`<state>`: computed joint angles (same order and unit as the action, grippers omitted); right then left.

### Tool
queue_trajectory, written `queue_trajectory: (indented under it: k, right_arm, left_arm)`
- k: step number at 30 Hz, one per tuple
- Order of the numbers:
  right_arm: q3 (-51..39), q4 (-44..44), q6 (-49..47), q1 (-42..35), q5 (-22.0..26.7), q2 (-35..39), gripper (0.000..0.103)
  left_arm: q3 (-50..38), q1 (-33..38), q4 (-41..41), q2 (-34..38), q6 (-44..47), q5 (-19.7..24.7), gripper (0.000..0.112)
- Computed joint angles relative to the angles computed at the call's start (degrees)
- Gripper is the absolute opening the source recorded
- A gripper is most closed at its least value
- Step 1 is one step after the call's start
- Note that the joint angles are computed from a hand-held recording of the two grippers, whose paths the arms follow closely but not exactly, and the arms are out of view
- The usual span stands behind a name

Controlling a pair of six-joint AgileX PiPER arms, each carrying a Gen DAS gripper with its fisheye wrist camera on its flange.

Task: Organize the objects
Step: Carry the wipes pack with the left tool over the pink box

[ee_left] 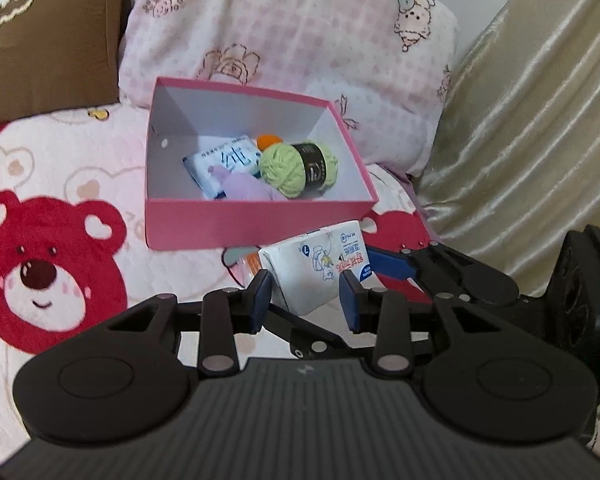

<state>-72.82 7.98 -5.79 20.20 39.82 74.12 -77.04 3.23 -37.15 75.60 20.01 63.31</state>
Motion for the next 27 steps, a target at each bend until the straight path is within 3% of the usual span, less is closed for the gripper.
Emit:
queue_trajectory:
  k: [9, 15, 19, 27]
  right_arm:
    - [-8.2, 6.02, -8.76, -4.48, 4.57, 5.17, 0.085]
    - [-13.79, 14.69, -18.51, -11.16, 8.62, 9.63, 0.084]
    - [-19.4, 22.42, -24.71, -16.17, 14.44, 14.87, 0.085]
    - [-33.74, 32.63, -25.49, -23.62, 26.38, 27.7, 0.087]
  left_arm:
    - [-8.79, -2.76, 3.29, 5.93, -7.31, 0.63, 0.034]
    - [-16.47, -6.24, 6.2, 12.1, -11.8, 1.17, 0.035]
    - [-21.39, -8.1, 9.13, 16.48, -15.84, 1.52, 0.035]
    - [-30.82, -9.52, 12.31, 25.81, -21.55, 1.41, 0.035]
